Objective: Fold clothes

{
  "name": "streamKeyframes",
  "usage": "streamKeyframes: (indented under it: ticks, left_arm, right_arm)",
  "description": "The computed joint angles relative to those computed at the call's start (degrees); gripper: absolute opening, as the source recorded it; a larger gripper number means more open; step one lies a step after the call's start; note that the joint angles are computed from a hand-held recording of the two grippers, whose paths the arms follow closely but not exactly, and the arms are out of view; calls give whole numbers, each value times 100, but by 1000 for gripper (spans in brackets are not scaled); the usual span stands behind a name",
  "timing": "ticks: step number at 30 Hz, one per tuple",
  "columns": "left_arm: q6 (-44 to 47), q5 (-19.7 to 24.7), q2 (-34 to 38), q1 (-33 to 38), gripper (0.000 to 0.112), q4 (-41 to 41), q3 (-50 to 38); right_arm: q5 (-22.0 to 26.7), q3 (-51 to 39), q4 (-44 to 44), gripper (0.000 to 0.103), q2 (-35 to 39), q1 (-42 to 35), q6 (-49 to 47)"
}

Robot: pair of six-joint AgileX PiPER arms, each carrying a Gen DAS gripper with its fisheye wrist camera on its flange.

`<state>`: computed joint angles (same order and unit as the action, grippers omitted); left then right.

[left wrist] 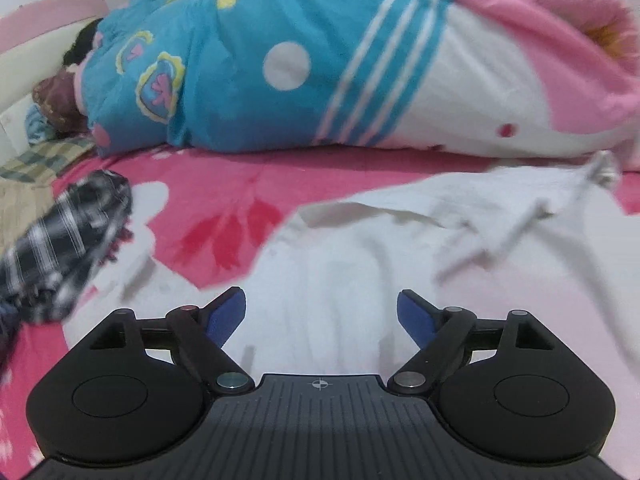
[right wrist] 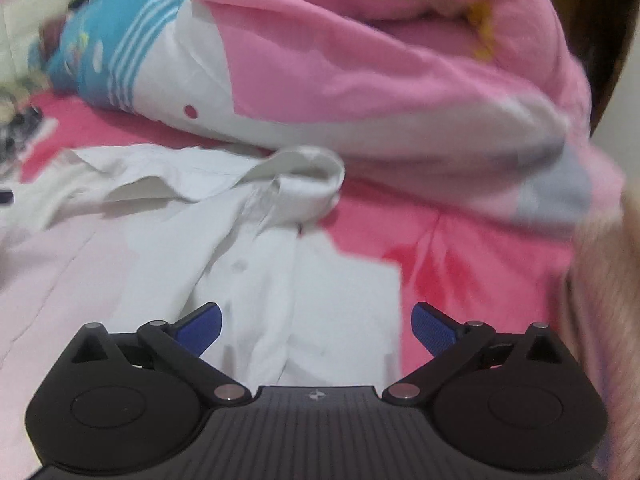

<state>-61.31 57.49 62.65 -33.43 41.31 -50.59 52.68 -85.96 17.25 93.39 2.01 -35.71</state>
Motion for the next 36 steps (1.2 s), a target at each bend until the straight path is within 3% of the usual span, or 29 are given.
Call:
streamKeyframes:
  ticks: [4,8,12,14,16,18,21,23,24,26,30,34,36]
  left_arm:
    - [-884,272,-522,-1353,87,0,511]
    - [-2146,631,-542,-2715,87,349,1018]
    - [-2927,769,-319,-3248,87,548,1329]
    - [-3061,699,-248,-3238,87,544,1430]
    - [-3197,678,-186,-3228,88,638,1528]
    - [-3401,788,-151,-3383,90,772,1604]
    - [-3738,928,7,-3567,97,935,1683]
    - [-3995,984,88,-3661,99,1013,1729]
    - [-4082,1009,115,-3695,100,1038,1741]
    - [-4170,1060,155,-3744,100,1063,1742]
    - [-4209,1037,104,-3727,100,1067,1783]
    - [-4241,1014,86,-3716,101,1085,1817]
    - [-4240,1008,85,-3702,102,1084,1819]
  right_arm:
    - [-868,1051,46,103,-285,96,-355]
    - [-1619,1439,700,103,-85,186,-1249]
    - [-1479,1121,1192,103,592,60,-1415]
    - [-1281,1104,1972,103,814,-248,-1731]
    - [-1240,1298,2665,103,774,-483,-2310]
    - [-1327,1526,2759,103,604,-474,-2478]
    - [-1377,1817,2822,72,305,-402,-2698]
    - [-1413,1958,2836,21,100,-344,-2725]
    - [-1508,2039,2807,13,-13,-308,-2702]
    - [-1961,2266,2809,7,-254,-293,-2725]
    - [-2956,2625,2729,6,-621,-318,-2593]
    - [-3845,2575,1536,6,-470,-576,-1092]
    - [-3930,2485,1174,6,-211,-755,-476]
